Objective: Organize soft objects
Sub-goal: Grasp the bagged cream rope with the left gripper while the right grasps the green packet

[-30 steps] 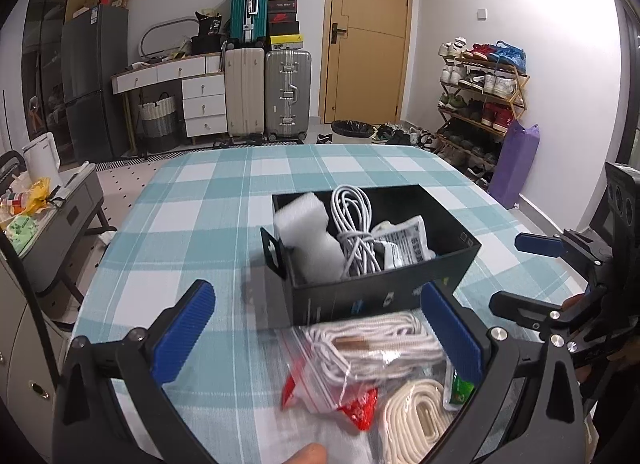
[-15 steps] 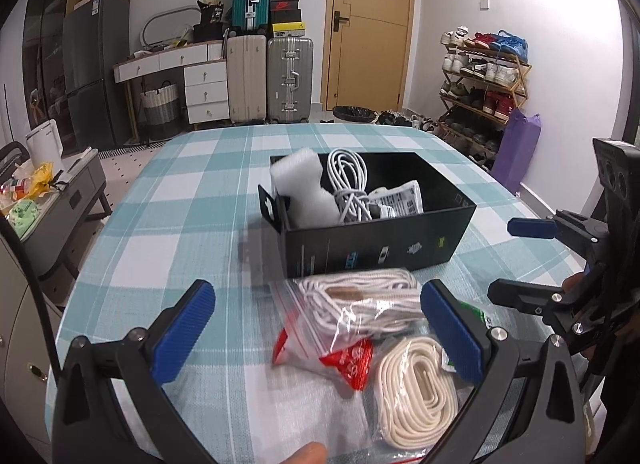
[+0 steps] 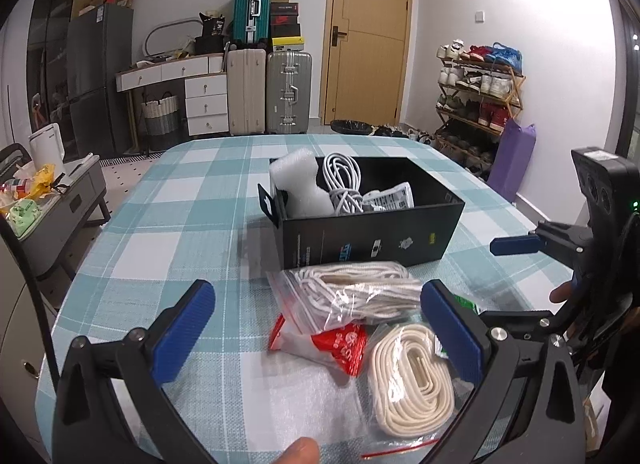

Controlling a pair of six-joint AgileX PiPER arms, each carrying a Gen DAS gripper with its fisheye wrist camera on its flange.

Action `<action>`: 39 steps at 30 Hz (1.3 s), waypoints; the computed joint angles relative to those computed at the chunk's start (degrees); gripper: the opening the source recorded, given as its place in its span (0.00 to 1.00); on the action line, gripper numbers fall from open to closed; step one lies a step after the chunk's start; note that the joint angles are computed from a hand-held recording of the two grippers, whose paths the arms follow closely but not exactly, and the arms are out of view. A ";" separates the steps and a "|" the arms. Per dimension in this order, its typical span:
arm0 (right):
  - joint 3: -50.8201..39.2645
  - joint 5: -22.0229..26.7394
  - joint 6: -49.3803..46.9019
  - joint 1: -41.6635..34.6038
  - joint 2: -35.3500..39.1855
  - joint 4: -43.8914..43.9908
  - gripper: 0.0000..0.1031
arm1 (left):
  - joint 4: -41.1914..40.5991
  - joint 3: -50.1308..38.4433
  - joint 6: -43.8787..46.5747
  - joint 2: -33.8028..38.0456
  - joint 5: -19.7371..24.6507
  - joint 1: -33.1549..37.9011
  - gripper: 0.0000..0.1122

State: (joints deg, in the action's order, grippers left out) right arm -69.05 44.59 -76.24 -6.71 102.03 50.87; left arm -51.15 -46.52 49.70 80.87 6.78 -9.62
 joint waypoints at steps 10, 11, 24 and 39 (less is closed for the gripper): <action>1.07 -0.78 0.06 2.45 -0.03 -3.71 0.99 | 11.98 1.35 -10.11 -0.99 2.10 -0.76 0.92; 0.83 -0.77 0.83 2.67 0.20 -4.42 0.99 | 13.70 1.41 -11.67 -0.96 2.26 -0.94 0.92; 0.17 -2.76 5.64 4.95 1.83 -10.30 1.00 | 15.90 2.82 -10.92 -0.55 3.90 -4.38 0.92; -0.34 -2.82 5.60 4.86 2.66 -10.05 0.73 | 22.70 1.67 -17.51 1.04 6.48 -6.49 0.92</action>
